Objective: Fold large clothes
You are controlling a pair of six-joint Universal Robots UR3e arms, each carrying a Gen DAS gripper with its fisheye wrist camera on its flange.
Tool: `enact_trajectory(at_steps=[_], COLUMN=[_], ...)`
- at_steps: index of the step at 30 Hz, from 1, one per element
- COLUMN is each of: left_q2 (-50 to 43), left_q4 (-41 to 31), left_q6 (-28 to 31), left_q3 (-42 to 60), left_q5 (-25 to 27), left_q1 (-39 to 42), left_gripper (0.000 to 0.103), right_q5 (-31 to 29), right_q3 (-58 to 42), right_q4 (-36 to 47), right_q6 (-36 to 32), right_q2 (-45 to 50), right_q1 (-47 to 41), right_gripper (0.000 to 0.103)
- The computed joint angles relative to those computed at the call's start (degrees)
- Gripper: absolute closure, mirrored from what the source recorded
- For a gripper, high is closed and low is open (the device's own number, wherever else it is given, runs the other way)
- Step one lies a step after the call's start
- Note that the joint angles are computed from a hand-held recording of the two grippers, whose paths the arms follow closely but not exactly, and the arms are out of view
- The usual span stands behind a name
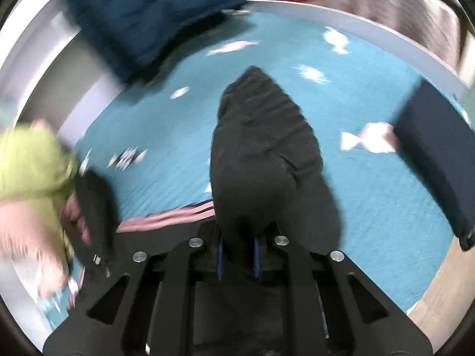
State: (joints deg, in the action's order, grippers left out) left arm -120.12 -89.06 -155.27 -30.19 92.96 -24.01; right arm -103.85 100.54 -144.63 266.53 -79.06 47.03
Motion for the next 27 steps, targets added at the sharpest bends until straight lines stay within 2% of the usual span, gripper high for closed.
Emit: enact_trajectory(at_steps=[6, 12, 15, 17, 21, 23, 25, 27], left_q2=[12.59, 21.77, 25.19, 26.81, 28.11, 29.41, 30.36, 31.23], left_q4=[4.83, 6.35, 6.11, 5.69, 3.18, 3.25, 5.45, 4.13], left_q6=[7.41, 17.52, 21.63, 23.3, 27.3, 27.17, 25.77, 27.07], left_q3=[-16.33, -31.47, -39.73, -44.5, -50.92, -54.56, -56.98, -57.54], left_q5=[-7.54, -16.09, -20.56, -23.02, -27.7, -29.73, -30.13, -31.62], left_q1=[22.02, 42.35, 52.79, 57.36, 65.88, 68.78, 70.12, 72.95], left_gripper=[0.09, 0.09, 0.089, 0.089, 0.088, 0.083, 0.068, 0.062], right_q5=[-3.76, -8.97, -10.19, -10.74, -11.76, -12.2, -11.99, -11.15], right_q3=[-11.4, -30.83, -40.45, -44.72, -47.13, -49.62, -49.59, -48.5], right_q4=[13.08, 31.87, 40.67, 44.31, 48.2, 50.9, 51.7, 51.85], right_q6=[-2.91, -6.55, -7.73, -8.16, -8.33, -7.93, -7.77, -7.79], right_q2=[4.4, 13.68, 18.82, 21.32, 22.65, 23.74, 23.64, 22.14], right_q1=[1.94, 4.36, 4.84, 4.93, 5.06, 5.61, 5.38, 5.47], right_gripper=[0.062, 0.061, 0.049, 0.046, 0.043, 0.039, 0.037, 0.036])
